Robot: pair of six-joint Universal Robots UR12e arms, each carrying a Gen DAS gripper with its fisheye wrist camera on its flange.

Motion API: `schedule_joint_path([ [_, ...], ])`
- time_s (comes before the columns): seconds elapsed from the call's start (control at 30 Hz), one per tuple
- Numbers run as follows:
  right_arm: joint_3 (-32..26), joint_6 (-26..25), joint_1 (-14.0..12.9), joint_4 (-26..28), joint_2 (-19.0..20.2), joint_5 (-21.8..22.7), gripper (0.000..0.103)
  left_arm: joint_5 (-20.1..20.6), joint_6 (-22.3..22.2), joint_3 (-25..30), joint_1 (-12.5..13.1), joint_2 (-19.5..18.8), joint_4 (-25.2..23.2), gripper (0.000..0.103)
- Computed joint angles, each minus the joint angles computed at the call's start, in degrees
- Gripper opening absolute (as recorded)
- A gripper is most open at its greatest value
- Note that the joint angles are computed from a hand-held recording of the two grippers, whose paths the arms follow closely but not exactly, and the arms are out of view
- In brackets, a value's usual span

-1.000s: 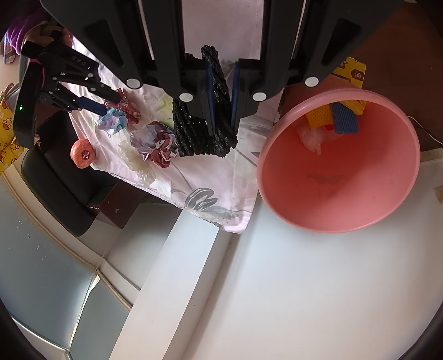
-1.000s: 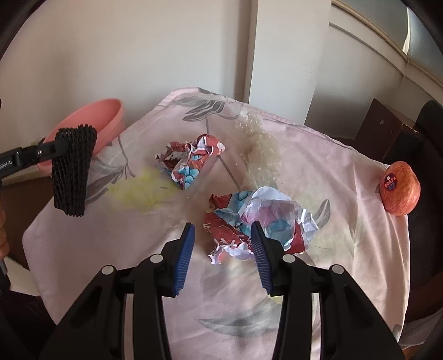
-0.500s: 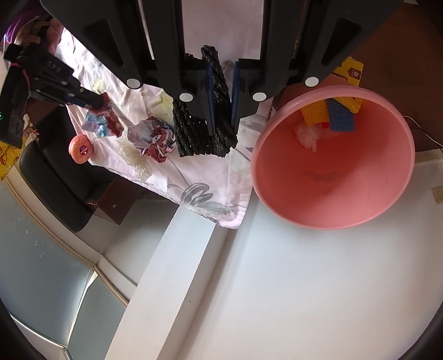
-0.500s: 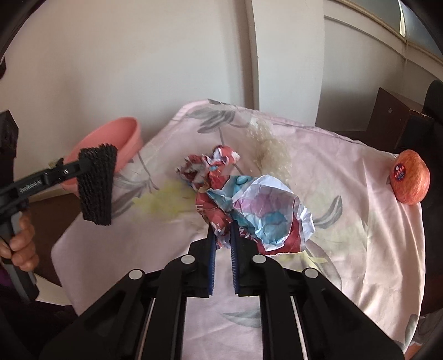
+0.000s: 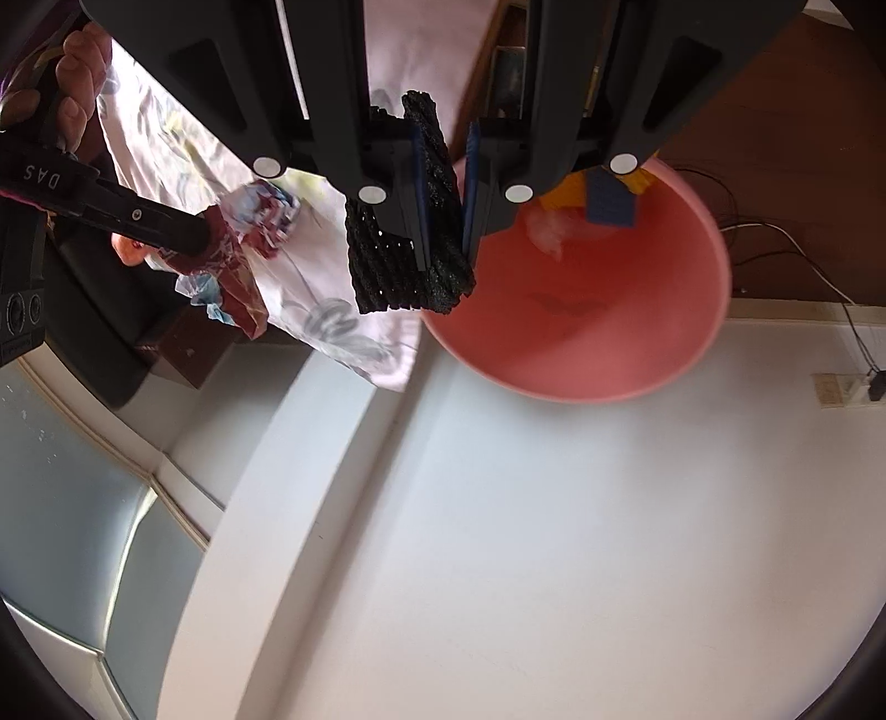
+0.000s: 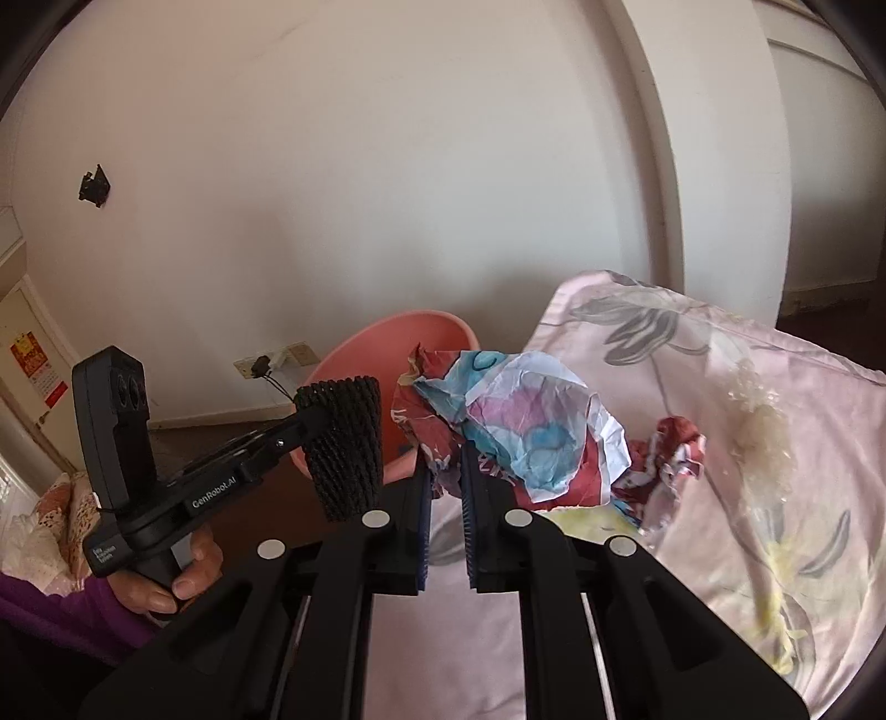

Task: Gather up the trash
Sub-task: 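Carry the black net and foil wrapper over the pink bucket with both tools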

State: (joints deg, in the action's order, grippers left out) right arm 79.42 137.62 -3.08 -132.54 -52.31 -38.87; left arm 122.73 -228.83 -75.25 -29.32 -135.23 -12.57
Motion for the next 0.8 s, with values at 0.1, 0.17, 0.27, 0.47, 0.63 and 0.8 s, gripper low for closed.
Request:
schedule_joint_path([
  [0.1,-2.1,-1.0,1.3,3.4,0.8,1.3,0.010,2.6,-1.8,-1.1,0.2,0.7,-0.3,0.009],
  [0.17,-3.6,-1.0,2.3,4.8,1.6,1.6,0.010,3.9,-3.1,-1.8,0.3,1.1,-1.0,0.009],
  [0.27,-5.9,-1.2,3.8,7.7,2.9,1.6,0.010,5.2,-4.8,-2.8,0.7,1.7,-1.9,0.009],
  [0.47,-9.4,-0.4,6.2,11.1,5.3,0.1,0.010,6.8,-8.0,-4.1,1.3,2.4,-4.9,0.009],
  [0.63,-11.1,1.1,7.4,14.0,6.8,-1.1,0.010,7.6,-9.8,-3.5,1.6,1.9,-7.9,0.010],
  [0.8,-12.2,1.6,8.1,16.8,7.8,-2.6,0.010,7.8,-11.1,-3.1,2.0,1.6,-10.3,0.010],
])
